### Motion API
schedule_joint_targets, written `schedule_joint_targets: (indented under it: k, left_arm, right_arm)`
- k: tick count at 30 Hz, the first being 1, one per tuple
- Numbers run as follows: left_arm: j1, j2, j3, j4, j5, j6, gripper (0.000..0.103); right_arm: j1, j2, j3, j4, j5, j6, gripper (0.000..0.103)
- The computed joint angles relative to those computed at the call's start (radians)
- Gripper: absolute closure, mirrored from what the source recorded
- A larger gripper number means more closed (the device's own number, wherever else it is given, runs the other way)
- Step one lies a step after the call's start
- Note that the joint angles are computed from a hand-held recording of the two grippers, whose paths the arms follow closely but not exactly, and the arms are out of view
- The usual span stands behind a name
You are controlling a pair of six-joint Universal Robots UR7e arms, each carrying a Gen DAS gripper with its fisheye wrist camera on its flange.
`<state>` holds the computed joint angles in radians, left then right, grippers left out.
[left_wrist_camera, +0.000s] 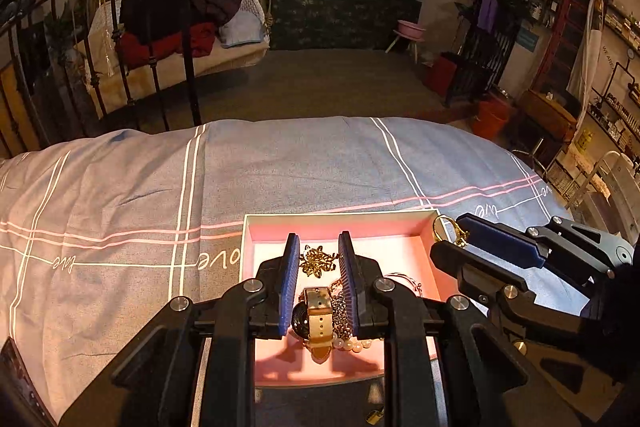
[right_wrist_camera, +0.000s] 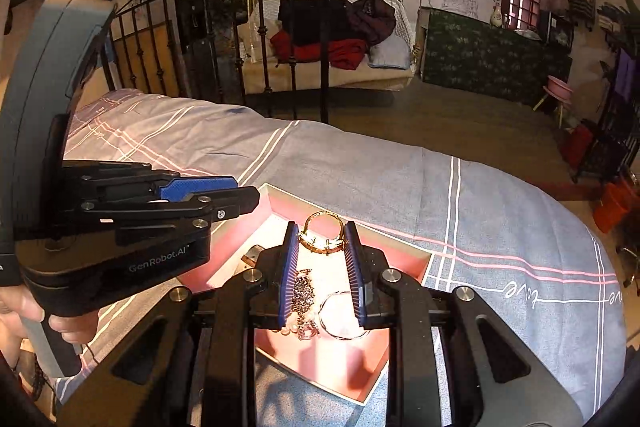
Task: Organize jewelry
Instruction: 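Carry the gold ring and flower pendant into the box and open both tools, then withdraw both tools from the box toward the remaining charms on the cover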
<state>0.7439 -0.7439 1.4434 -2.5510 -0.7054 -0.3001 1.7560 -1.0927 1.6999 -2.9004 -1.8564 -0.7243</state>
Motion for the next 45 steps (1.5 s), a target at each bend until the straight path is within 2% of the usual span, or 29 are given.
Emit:
schedule_joint_targets:
  k: [10, 26, 28, 29, 30, 31, 32, 37, 43, 45]
  left_arm:
    - [0.039, 0.05, -0.069, 0.141, -0.003, -0.071, 0.083]
    - [0.04, 0.053, -0.073, 0.167, -0.011, -0.09, 0.083]
    - [0.039, 0.052, -0.076, 0.183, -0.011, -0.103, 0.078]
    - [0.037, 0.052, -0.079, 0.193, -0.007, -0.116, 0.063]
    - [0.035, 0.049, -0.075, 0.189, -0.002, -0.125, 0.045]
    - [0.032, 0.043, -0.064, 0.165, 0.001, -0.124, 0.041]
    - [0.029, 0.036, -0.054, 0.147, 0.005, -0.122, 0.038]
    - [0.004, -0.002, 0.006, 0.093, 0.028, -0.11, 0.032]
    - [-0.043, -0.089, 0.183, -0.006, 0.019, -0.129, 0.027]
    - [-0.057, -0.115, 0.249, -0.011, 0.011, -0.163, 0.026]
  right_arm:
    - [-0.025, 0.056, -0.023, 0.025, -0.08, 0.019, 0.079]
    - [-0.031, 0.056, -0.01, 0.047, -0.11, 0.01, 0.079]
    - [-0.029, 0.063, -0.018, 0.055, -0.12, 0.011, 0.079]
    - [-0.028, 0.062, -0.017, 0.059, -0.126, 0.01, 0.077]
    - [-0.027, 0.06, -0.014, 0.057, -0.132, 0.007, 0.067]
    - [-0.025, 0.059, -0.008, 0.04, -0.138, 0.002, 0.053]
    - [-0.024, 0.055, 0.002, 0.014, -0.139, -0.007, 0.048]
    - [-0.029, 0.015, 0.036, -0.007, -0.114, -0.007, 0.049]
    - [-0.053, -0.102, 0.166, -0.039, -0.065, -0.01, 0.048]
    - [-0.07, -0.152, 0.223, -0.033, -0.047, -0.011, 0.044]
